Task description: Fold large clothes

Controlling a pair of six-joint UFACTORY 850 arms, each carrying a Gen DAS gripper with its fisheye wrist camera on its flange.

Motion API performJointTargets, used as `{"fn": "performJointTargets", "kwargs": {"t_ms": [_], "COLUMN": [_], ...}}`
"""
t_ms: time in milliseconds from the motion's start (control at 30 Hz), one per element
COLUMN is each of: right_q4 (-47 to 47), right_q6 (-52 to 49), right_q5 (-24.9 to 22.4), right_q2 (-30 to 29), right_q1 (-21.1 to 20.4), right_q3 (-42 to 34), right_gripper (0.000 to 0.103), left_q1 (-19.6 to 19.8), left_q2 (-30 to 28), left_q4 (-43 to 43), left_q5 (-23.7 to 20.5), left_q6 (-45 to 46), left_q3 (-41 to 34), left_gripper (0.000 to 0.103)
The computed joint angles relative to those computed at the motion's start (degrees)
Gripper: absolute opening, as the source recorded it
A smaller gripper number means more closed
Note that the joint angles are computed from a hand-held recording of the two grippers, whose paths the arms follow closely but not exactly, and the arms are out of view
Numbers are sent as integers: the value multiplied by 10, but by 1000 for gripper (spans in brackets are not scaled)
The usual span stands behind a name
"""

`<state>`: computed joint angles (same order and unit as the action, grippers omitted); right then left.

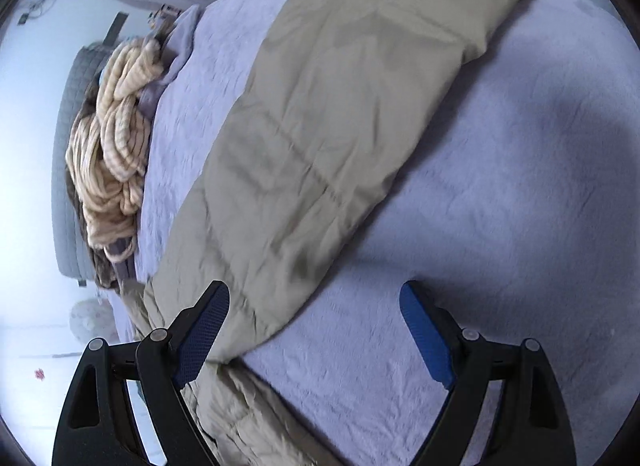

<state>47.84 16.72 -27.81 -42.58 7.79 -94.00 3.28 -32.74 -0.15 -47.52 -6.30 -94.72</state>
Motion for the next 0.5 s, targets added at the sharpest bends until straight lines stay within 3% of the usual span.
{"fn": "performJointTargets", "kwargs": {"t_ms": [233,333,400,500], "right_q4": [134,211,285,246], "right_q6": [-92,-163,-232,-200], "right_q5": [64,82,81,62], "right_q2": [-36,-50,-59,-77], "right_q1": [-21,-19,-17,-15], "right_q3": [-28,-48,-60,-99], "right_gripper": [89,103,103,103], "left_q1": [4,10,13,20], "left_q2": [-31,-39,-38,-37], "left_q4": [-16,-42,-43,-41], "left_q5": [-12,-21,-15,-8], "left_q6": [-6,17,19,13], "left_q3": [-35,-45,-44,-46], "left_gripper": [101,101,101,101]}}
